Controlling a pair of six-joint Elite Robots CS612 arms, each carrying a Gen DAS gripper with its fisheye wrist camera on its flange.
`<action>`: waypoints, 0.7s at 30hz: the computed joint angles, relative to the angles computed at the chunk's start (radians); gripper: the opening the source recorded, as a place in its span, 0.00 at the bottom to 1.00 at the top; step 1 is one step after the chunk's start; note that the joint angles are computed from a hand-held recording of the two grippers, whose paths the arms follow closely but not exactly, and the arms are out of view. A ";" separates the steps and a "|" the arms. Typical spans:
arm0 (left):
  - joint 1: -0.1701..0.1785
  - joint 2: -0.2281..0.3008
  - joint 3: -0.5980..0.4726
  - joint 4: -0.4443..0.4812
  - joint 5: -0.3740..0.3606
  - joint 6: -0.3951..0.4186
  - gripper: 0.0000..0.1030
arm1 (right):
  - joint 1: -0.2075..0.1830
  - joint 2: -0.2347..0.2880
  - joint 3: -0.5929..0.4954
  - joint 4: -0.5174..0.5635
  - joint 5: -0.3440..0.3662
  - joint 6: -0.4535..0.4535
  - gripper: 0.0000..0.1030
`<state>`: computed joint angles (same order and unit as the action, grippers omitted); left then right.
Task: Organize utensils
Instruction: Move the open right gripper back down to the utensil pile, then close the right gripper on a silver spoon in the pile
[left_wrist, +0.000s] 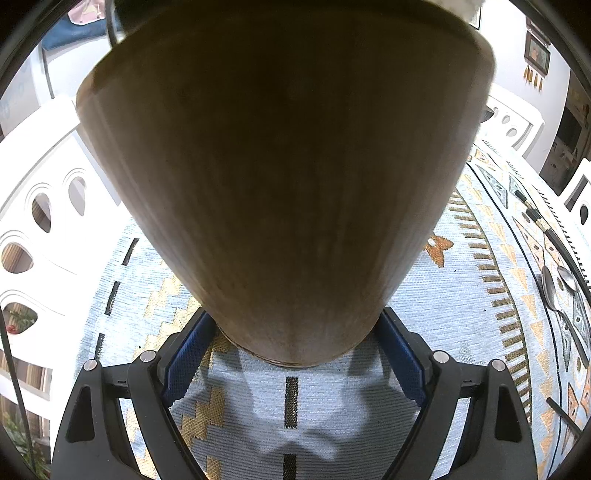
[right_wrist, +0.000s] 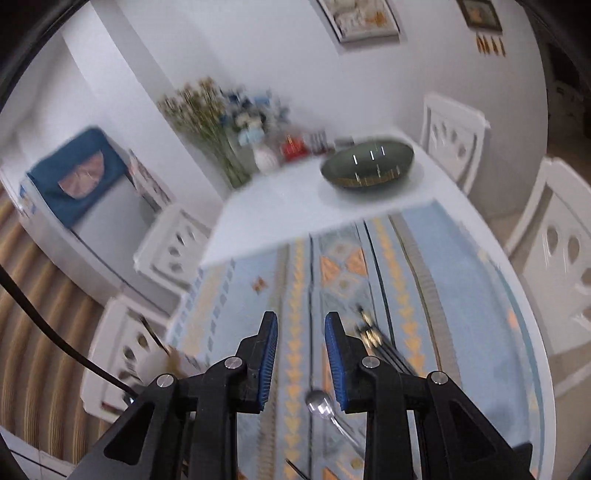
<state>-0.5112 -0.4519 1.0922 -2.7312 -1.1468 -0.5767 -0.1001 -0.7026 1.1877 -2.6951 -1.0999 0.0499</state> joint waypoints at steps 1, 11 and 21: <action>-0.001 0.000 -0.001 0.001 0.002 0.000 0.85 | 0.001 0.008 -0.010 0.036 -0.009 -0.008 0.24; -0.004 -0.007 0.008 0.000 0.008 -0.002 0.85 | -0.009 0.117 -0.156 0.503 -0.056 -0.141 0.24; -0.004 -0.007 0.009 -0.001 0.007 -0.002 0.85 | -0.013 0.220 -0.324 0.742 -0.072 -0.196 0.24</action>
